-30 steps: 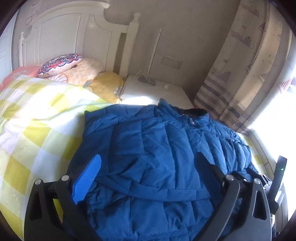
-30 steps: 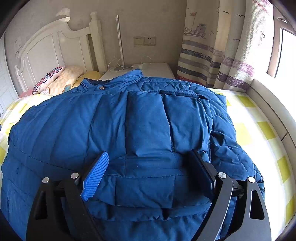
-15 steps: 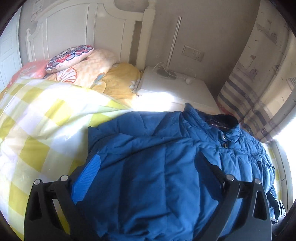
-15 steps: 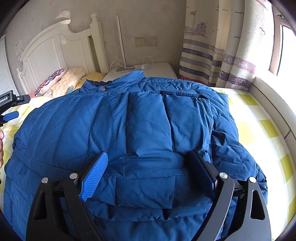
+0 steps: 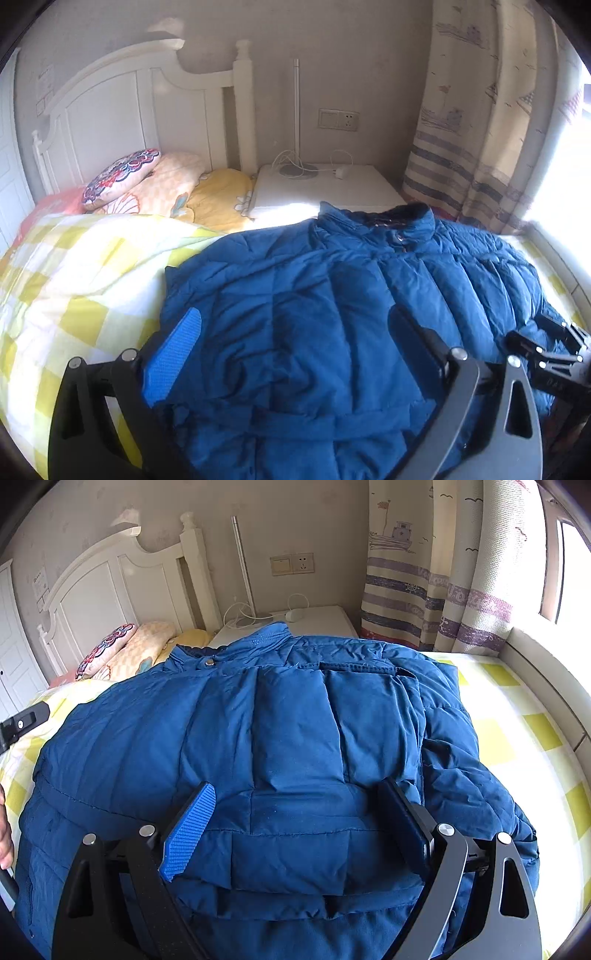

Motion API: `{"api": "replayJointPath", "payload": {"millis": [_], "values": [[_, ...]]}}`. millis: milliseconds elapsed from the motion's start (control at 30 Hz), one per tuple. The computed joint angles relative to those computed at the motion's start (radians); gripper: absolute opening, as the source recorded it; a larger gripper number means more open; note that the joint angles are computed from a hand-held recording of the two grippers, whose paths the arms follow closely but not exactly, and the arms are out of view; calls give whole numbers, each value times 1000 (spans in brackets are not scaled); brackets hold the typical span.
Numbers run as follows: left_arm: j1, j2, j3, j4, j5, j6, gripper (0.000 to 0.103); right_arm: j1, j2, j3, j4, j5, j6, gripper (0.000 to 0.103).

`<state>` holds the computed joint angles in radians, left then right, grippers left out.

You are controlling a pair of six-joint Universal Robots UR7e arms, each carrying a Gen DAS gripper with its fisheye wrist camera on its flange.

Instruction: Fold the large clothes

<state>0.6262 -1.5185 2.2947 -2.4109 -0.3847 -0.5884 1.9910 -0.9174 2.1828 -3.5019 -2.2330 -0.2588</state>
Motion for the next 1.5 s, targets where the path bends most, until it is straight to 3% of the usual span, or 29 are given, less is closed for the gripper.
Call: {"api": "replayJointPath", "payload": {"millis": [100,233,467,600,667,767,900,1100,1167,1267,1400,1467,1500], "values": [[49,65,2,62,-30,-21,101,-1,-1,3,-6,2,-4,86],[104,48,24,-98,-126,53,101,1,2,3,-11,3,-3,86],[107,46,22,-59,-121,36,101,14,14,-7,-6,-31,-10,86],[111,58,1,-38,-121,31,101,35,15,-30,68,-84,-17,86],[111,58,1,-36,-121,29,101,60,12,-43,82,-123,-13,82],[110,60,-4,-25,-118,24,101,86,24,-56,-29,-110,-39,79],[111,62,-4,-30,-119,25,101,98,66,-155,39,-116,-64,63],[111,61,-2,-38,-121,29,101,55,150,-275,207,-146,-91,60],[110,61,0,-42,-123,30,101,47,161,-273,186,-144,-124,60],[111,60,0,-42,-122,30,101,48,119,-279,276,-124,-59,60],[111,60,1,-45,-123,32,101,46,108,-285,120,-150,-93,60],[111,60,1,-44,-122,32,101,14,101,-293,195,-151,-53,60],[111,61,1,-45,-123,32,101,-5,110,-293,204,-148,-75,61]]}}
